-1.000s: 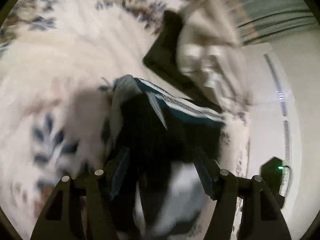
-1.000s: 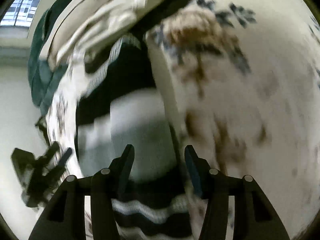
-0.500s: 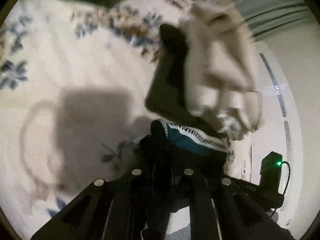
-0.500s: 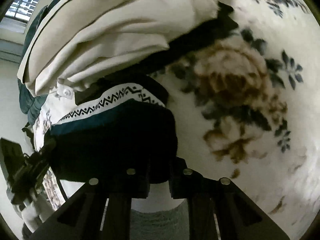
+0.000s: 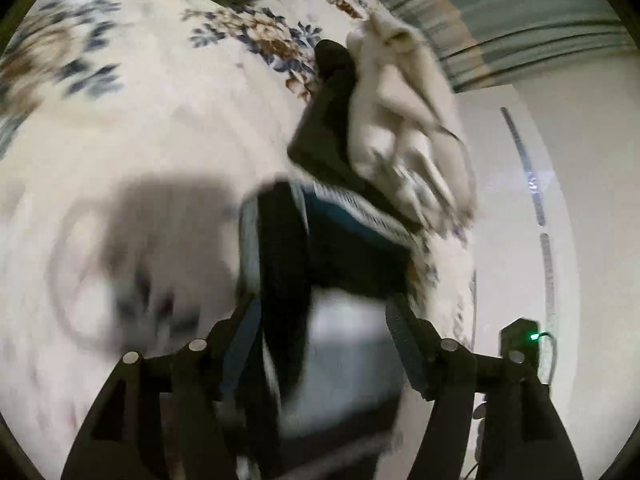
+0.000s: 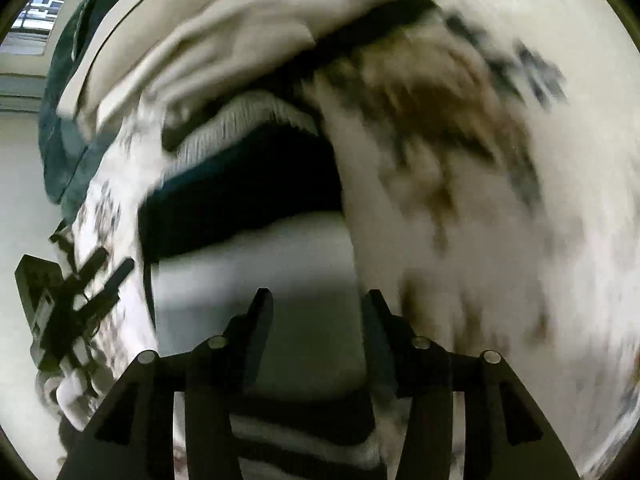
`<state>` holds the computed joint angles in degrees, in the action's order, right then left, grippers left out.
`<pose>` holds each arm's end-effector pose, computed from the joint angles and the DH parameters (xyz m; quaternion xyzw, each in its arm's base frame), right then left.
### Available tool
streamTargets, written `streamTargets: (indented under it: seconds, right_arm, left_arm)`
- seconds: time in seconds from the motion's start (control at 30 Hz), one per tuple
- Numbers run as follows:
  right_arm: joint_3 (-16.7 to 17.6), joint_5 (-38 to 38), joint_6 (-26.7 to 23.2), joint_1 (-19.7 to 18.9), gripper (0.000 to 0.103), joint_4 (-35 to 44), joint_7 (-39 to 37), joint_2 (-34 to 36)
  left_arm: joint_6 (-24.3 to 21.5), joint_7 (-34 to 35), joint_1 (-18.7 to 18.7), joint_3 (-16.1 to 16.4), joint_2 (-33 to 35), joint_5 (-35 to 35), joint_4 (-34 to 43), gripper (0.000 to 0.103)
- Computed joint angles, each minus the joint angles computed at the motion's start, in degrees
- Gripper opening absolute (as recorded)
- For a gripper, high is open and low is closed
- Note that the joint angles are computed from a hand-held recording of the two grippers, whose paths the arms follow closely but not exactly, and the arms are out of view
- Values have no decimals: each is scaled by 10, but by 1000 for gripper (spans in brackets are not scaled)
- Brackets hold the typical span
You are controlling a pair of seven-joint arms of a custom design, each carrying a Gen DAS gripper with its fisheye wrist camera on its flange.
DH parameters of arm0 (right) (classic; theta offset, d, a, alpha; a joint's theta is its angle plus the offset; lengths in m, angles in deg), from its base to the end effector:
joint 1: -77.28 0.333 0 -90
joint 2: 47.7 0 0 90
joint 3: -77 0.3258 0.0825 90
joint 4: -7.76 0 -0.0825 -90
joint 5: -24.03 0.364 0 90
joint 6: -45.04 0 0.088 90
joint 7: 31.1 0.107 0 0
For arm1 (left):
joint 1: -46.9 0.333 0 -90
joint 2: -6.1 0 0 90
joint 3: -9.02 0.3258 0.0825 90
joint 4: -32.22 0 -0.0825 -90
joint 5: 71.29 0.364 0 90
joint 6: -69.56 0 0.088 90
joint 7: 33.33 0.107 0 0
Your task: Fold small clothes
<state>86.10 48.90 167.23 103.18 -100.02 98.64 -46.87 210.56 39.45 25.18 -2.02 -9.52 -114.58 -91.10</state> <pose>0.4570 0.3418 0.5402 -0.5885 0.7759 0.1786 0.1404 0.4131 -0.2768 0.5928 0.7066 -0.5909 0.3499 0.1706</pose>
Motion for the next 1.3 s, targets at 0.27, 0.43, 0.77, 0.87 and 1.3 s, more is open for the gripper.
streamTargets:
  seconds: [0.27, 0.43, 0.77, 0.87, 1.3]
  right_arm:
    - [24, 136, -44, 66, 53, -253, 63, -250]
    - [64, 217, -4, 132, 53, -361, 142, -354]
    - [131, 224, 124, 228, 7, -386, 240, -304]
    - [140, 149, 105, 230, 7, -340, 284, -276]
    - [125, 143, 159, 286, 20, -265, 264, -153]
  left_arm:
    - [-160, -231, -43, -53, -263, 97, -138, 63]
    - [-218, -326, -110, -81, -332, 74, -202, 63]
    - [-199, -440, -161, -137, -380, 123, -221, 7]
    - [-204, -456, -167, -130, -389, 140, -207, 7]
    - [-222, -431, -208, -82, -464, 87, -315, 32]
